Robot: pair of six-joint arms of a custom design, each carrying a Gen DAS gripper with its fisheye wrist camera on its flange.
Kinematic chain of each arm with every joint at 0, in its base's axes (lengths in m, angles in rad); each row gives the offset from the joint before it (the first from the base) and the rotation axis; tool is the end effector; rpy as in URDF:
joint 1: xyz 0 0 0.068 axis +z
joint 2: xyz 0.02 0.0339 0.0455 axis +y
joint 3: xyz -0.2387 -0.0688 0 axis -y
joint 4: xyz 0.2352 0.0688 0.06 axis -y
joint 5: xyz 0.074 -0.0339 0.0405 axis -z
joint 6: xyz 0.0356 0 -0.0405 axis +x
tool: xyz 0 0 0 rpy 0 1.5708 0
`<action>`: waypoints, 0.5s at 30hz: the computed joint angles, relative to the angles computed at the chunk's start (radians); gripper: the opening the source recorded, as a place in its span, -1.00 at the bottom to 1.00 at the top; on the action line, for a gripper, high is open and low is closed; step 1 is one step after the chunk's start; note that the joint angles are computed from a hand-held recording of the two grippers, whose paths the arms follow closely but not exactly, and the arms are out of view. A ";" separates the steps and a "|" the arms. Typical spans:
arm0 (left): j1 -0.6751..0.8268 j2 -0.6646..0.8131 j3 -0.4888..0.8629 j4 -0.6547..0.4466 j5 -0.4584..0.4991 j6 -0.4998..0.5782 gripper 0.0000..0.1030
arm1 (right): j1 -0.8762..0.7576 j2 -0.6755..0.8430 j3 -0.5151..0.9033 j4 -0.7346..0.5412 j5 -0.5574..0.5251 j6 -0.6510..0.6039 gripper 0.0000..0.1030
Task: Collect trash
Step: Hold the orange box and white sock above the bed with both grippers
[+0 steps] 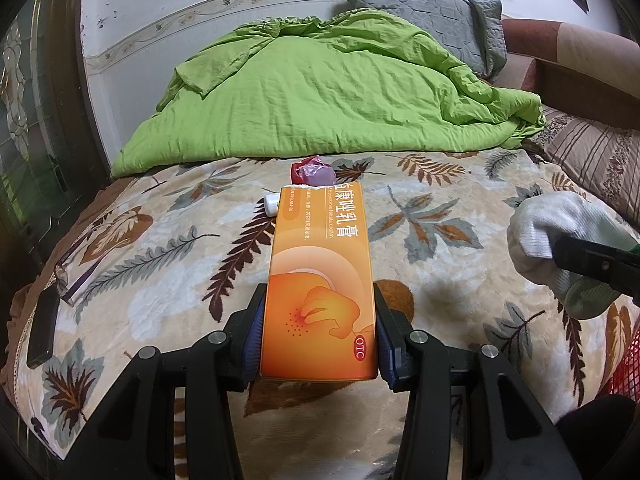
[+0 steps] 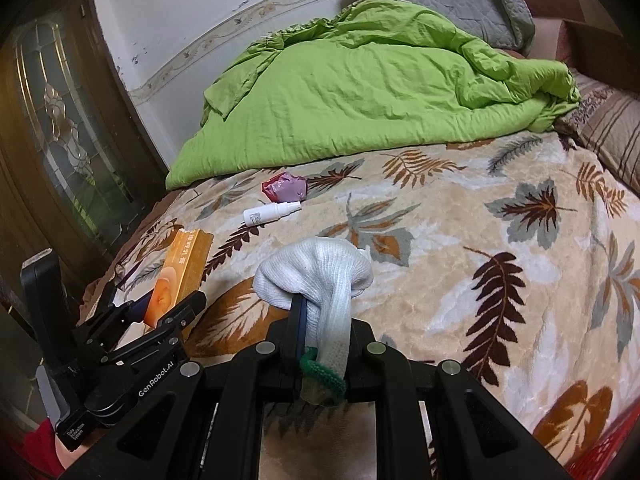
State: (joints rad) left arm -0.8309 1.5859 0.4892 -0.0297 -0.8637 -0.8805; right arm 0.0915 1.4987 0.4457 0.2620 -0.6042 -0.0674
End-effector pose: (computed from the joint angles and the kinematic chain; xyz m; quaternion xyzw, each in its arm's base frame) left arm 0.1724 -0.1488 0.0826 -0.1142 0.8833 0.1166 0.4395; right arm 0.2411 0.0424 0.1035 -0.1828 0.8713 0.2795 0.3595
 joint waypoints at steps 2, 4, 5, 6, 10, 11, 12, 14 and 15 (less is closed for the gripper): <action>0.000 0.000 0.001 -0.001 0.000 0.000 -0.12 | -0.008 -0.005 -0.002 -0.003 -0.007 0.004 -0.72; -0.002 0.005 0.004 -0.002 -0.001 -0.002 -0.12 | -0.013 -0.011 -0.003 -0.010 -0.009 0.003 -0.72; -0.002 0.005 0.004 -0.002 -0.001 -0.002 -0.12 | -0.015 -0.018 -0.007 -0.015 -0.010 0.002 -0.72; -0.006 0.012 0.011 -0.005 -0.003 -0.005 -0.12 | -0.017 -0.025 -0.011 -0.017 -0.012 -0.001 -0.72; -0.017 0.035 0.032 -0.013 -0.009 -0.010 -0.12 | -0.026 -0.061 -0.029 -0.030 -0.016 -0.012 -0.72; -0.024 0.033 0.034 -0.020 -0.011 -0.012 -0.12 | -0.029 -0.069 -0.033 -0.034 -0.017 -0.015 -0.72; -0.028 0.035 0.037 -0.025 -0.013 -0.013 -0.12 | -0.031 -0.077 -0.035 -0.040 -0.018 -0.020 -0.72; -0.034 0.040 0.042 -0.030 -0.017 -0.013 -0.12 | -0.039 -0.089 -0.041 -0.049 -0.022 -0.028 -0.72; -0.036 0.040 0.043 -0.033 -0.018 -0.012 -0.12 | -0.044 -0.097 -0.046 -0.054 -0.025 -0.031 -0.72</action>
State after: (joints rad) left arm -0.8670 1.6257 0.5320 -0.0623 -0.8820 -0.8924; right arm 0.0471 1.4022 0.4001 0.2079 -0.6292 -0.0985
